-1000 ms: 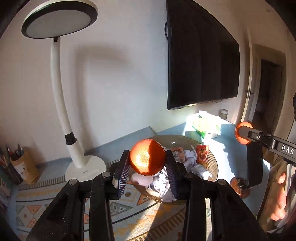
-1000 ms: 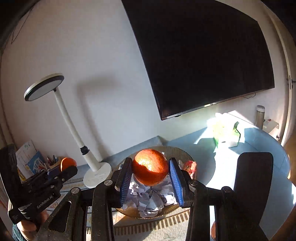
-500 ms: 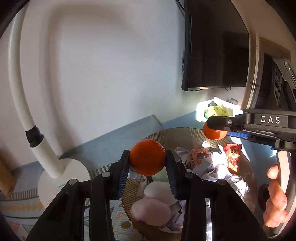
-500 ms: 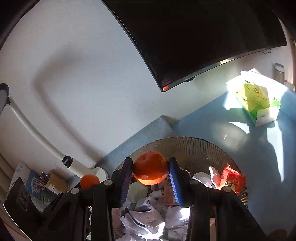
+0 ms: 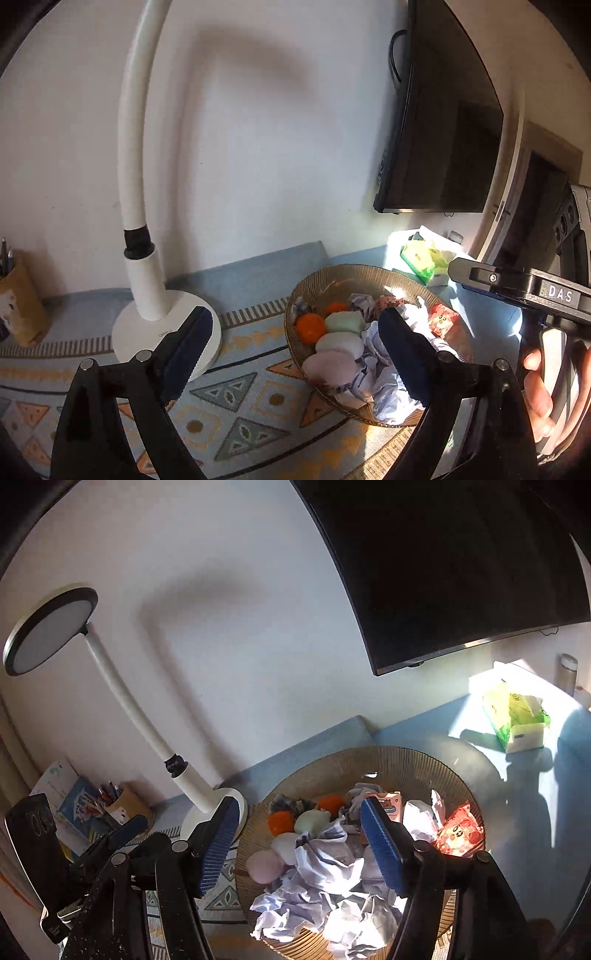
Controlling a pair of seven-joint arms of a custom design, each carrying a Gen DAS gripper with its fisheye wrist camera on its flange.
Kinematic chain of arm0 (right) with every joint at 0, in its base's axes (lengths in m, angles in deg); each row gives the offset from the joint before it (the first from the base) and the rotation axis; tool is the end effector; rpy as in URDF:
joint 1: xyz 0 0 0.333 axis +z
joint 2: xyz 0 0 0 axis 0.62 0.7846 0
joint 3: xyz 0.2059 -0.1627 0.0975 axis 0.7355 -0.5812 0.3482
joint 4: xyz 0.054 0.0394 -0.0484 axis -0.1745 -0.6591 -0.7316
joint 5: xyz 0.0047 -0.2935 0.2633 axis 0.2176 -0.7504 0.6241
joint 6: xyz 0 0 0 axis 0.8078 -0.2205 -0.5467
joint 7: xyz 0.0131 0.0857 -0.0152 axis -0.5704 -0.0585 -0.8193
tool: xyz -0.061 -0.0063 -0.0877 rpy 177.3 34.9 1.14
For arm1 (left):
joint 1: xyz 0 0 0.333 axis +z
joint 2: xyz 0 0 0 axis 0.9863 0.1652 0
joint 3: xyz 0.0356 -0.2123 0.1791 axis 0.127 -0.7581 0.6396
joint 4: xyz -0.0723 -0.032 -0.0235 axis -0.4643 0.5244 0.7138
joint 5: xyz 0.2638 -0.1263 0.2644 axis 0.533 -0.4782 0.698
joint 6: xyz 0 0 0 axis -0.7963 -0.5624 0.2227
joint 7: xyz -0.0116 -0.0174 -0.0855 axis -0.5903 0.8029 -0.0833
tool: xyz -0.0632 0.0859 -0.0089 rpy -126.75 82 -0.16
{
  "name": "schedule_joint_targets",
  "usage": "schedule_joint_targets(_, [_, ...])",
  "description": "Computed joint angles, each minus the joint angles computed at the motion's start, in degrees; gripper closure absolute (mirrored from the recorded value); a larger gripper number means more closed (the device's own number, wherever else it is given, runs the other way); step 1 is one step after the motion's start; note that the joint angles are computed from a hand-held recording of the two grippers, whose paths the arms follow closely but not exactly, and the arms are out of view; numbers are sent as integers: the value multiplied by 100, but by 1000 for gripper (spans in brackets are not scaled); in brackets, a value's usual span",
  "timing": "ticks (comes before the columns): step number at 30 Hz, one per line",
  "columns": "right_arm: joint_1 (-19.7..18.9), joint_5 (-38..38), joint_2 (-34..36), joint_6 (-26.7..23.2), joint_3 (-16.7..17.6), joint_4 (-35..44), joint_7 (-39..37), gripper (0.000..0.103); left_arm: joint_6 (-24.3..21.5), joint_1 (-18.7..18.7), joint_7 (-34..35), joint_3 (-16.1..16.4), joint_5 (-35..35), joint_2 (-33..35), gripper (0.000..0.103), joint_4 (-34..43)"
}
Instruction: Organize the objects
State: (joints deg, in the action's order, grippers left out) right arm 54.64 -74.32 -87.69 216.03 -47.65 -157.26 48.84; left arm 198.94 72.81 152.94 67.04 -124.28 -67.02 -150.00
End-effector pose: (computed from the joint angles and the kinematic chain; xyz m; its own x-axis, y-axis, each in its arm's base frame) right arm 0.4876 0.1895 0.6324 0.0481 -0.9334 -0.3557 -0.5672 0.2676 -0.7789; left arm 0.5253 -0.0515 0.6028 -0.3667 -0.9162 0.1618 -0.5003 0.0476 -0.8645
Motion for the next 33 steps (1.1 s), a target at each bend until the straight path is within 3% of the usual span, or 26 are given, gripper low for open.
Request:
schedule_joint_targets(4, [248, -214, -234, -382, 341, 169, -85, 36, 307, 876, -1457, -428, 1416, -991, 12, -775])
schedule_joint_targets(7, [601, -117, -242, -301, 461, 255, -267, 36, 644, 1601, -2171, -760, 2417, -1830, 10, -1349])
schedule_joint_targets(8, [645, -183, -199, -299, 557, 309, -239, 36, 706, 1772, -2258, -792, 2646, -2050, 0, -1477])
schedule_joint_targets(12, [675, -602, 87, -213, 922, 306, 184, 36, 849, 1782, -2340, -524, 3003, -2694, 0, -2176])
schedule_joint_targets(16, [40, -2607, 568, -905, 1750, 466, 1952, 36, 915, 2092, -2704, -683, 3453, -2745, 1, -2892])
schedule_joint_targets(19, [269, -2403, 1016, -1102, 1527, 566, 1781, 36, 1252, 2282, -2906, -883, 3790, -2381, 1, -3127])
schedule_joint_targets(21, [354, -2475, 1276, -1300, 1382, 716, 1839, 36, 1221, 2300, -3062, -929, 3906, -2000, 1, -2985])
schedule_joint_targets(25, [581, -2477, 1718, -1567, 1069, 987, 1746, 36, 1050, 1925, -3199, -574, 3775, -1401, 1, -2649])
schedule_joint_targets(27, [715, -2397, 1841, -1580, 927, 1011, 1622, 36, 984, 1882, -3336, -510, 3733, -1236, 1, -2570])
schedule_joint_targets(30, [951, -2774, 2043, -1697, 754, 1170, 1716, 36, 653, 2251, -3877, -790, 4047, -1139, 1, -2438])
schedule_joint_targets(33, [1098, -2912, 2128, -1778, 645, 1258, 1739, 36, 688, 1998, -3821, -560, 4044, -1123, 1, -2503])
